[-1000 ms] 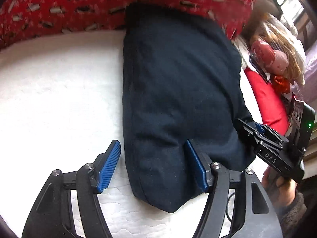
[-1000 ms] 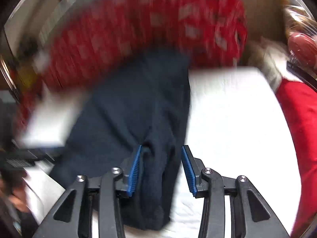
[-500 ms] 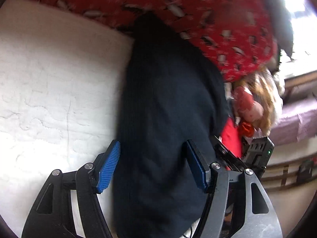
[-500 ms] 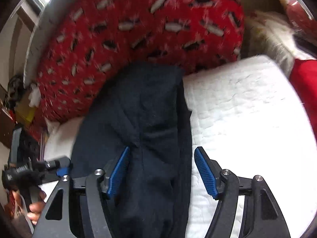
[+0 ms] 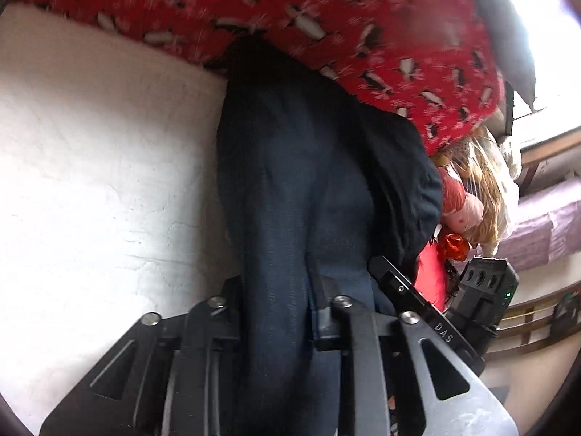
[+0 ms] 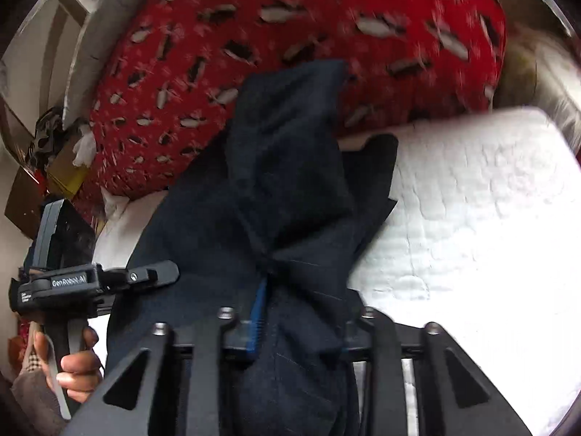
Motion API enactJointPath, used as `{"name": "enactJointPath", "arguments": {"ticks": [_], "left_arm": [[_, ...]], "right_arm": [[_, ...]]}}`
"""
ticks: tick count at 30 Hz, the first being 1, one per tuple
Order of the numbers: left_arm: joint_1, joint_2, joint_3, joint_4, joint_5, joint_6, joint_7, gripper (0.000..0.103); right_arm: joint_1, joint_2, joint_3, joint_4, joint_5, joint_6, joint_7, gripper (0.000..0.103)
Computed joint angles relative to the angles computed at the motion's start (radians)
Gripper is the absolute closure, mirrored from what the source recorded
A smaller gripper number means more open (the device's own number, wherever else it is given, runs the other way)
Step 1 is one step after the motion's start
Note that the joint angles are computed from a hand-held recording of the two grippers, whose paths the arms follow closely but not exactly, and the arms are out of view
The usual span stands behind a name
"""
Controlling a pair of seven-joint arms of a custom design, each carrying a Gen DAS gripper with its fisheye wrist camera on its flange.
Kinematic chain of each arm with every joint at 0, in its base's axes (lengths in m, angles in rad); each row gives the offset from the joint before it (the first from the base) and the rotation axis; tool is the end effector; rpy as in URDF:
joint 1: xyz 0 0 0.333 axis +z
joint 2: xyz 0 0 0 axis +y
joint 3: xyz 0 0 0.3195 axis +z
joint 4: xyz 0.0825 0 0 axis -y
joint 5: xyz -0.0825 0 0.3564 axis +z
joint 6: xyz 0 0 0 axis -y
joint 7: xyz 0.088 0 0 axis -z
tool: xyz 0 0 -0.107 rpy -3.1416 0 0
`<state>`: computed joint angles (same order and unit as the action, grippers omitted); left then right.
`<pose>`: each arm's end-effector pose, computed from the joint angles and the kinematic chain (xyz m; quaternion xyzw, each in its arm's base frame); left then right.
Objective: Fold large clothes
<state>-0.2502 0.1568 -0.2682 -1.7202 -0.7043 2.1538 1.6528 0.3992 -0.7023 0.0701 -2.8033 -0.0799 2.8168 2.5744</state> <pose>0.5235 -0.3170 0.5416 0.5643 -0.7452 0.2869 0.2094 0.3030 0.1601 0.4972 -0.4905 0.7973 -0.0662 0.3454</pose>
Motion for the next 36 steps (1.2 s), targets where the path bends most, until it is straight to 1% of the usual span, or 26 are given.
{"name": "enactJointPath", "arguments": {"ticks": [1, 3, 5, 7, 10, 11, 13, 17, 21, 23, 24, 26, 27, 28, 29, 30, 31, 32, 33, 34, 35, 36], "left_arm": [[0.001, -0.018, 0.001, -0.004, 0.005, -0.001, 0.007, 0.087], [0.0, -0.059, 0.004, -0.018, 0.019, -0.003, 0.016, 0.087], [0.006, -0.135, 0.015, -0.063, 0.024, -0.005, 0.045, 0.087], [0.008, -0.193, 0.029, -0.092, 0.046, -0.016, 0.054, 0.087], [0.024, -0.309, 0.065, -0.172, 0.052, -0.055, 0.081, 0.087], [0.029, -0.343, 0.076, -0.197, 0.059, -0.067, 0.086, 0.087], [0.039, -0.405, 0.096, -0.241, 0.076, -0.091, 0.089, 0.087], [0.069, -0.521, 0.14, -0.325, 0.104, -0.156, 0.094, 0.087], [0.105, -0.618, 0.182, -0.398, 0.126, -0.21, 0.121, 0.087], [0.121, -0.647, 0.193, -0.431, 0.135, -0.226, 0.135, 0.087], [0.131, -0.659, 0.197, -0.453, 0.143, -0.231, 0.14, 0.087], [0.148, -0.671, 0.204, -0.498, 0.158, -0.243, 0.156, 0.083], [0.163, -0.667, 0.201, -0.524, 0.176, -0.252, 0.146, 0.078], [0.176, -0.662, 0.197, -0.544, 0.196, -0.262, 0.136, 0.073], [0.186, -0.658, 0.199, -0.56, 0.205, -0.268, 0.137, 0.072], [0.191, -0.658, 0.214, -0.574, 0.192, -0.275, 0.152, 0.069], [0.196, -0.657, 0.245, -0.577, 0.157, -0.298, 0.174, 0.068], [0.206, -0.655, 0.26, -0.567, 0.142, -0.323, 0.181, 0.068], [0.217, -0.655, 0.273, -0.552, 0.126, -0.343, 0.189, 0.069], [0.227, -0.663, 0.277, -0.545, 0.114, -0.341, 0.202, 0.069], [0.235, -0.672, 0.274, -0.538, 0.106, -0.329, 0.213, 0.069], [0.241, -0.679, 0.27, -0.531, 0.099, -0.311, 0.221, 0.069]], "right_arm": [[-0.009, -0.004, 0.014, 0.005, -0.001, 0.008, 0.016, 0.081], [-0.014, -0.033, 0.044, 0.017, -0.006, -0.015, 0.046, 0.083], [-0.007, -0.059, 0.059, 0.036, -0.004, -0.039, 0.075, 0.084], [0.001, -0.078, 0.088, 0.049, -0.002, -0.046, 0.12, 0.086], [0.014, -0.096, 0.151, 0.055, 0.003, 0.003, 0.227, 0.086], [0.016, -0.097, 0.184, 0.065, -0.001, 0.011, 0.271, 0.086], [0.035, -0.107, 0.22, 0.077, -0.011, 0.011, 0.334, 0.086], [0.074, -0.055, 0.294, 0.115, -0.027, 0.046, 0.459, 0.086], [0.08, 0.017, 0.371, 0.168, -0.06, 0.095, 0.579, 0.086], [0.06, 0.049, 0.422, 0.19, -0.086, 0.117, 0.646, 0.086], [0.035, 0.069, 0.456, 0.204, -0.101, 0.132, 0.687, 0.086], [0.017, 0.081, 0.506, 0.196, -0.12, 0.144, 0.761, 0.086], [0.023, 0.103, 0.517, 0.196, -0.124, 0.131, 0.785, 0.083], [0.039, 0.134, 0.512, 0.197, -0.124, 0.121, 0.797, 0.078], [0.088, 0.157, 0.489, 0.176, -0.102, 0.117, 0.812, 0.076], [0.108, 0.177, 0.478, 0.169, -0.097, 0.12, 0.828, 0.07], [0.107, 0.168, 0.488, 0.157, -0.105, 0.123, 0.862, 0.059], [0.123, 0.156, 0.476, 0.158, -0.108, 0.102, 0.874, 0.058], [0.149, 0.149, 0.45, 0.168, -0.112, 0.068, 0.865, 0.058], [0.181, 0.137, 0.414, 0.179, -0.114, 0.024, 0.846, 0.058], [0.193, 0.115, 0.393, 0.197, -0.126, -0.038, 0.836, 0.057], [0.189, 0.098, 0.388, 0.211, -0.148, -0.076, 0.838, 0.054]]}}
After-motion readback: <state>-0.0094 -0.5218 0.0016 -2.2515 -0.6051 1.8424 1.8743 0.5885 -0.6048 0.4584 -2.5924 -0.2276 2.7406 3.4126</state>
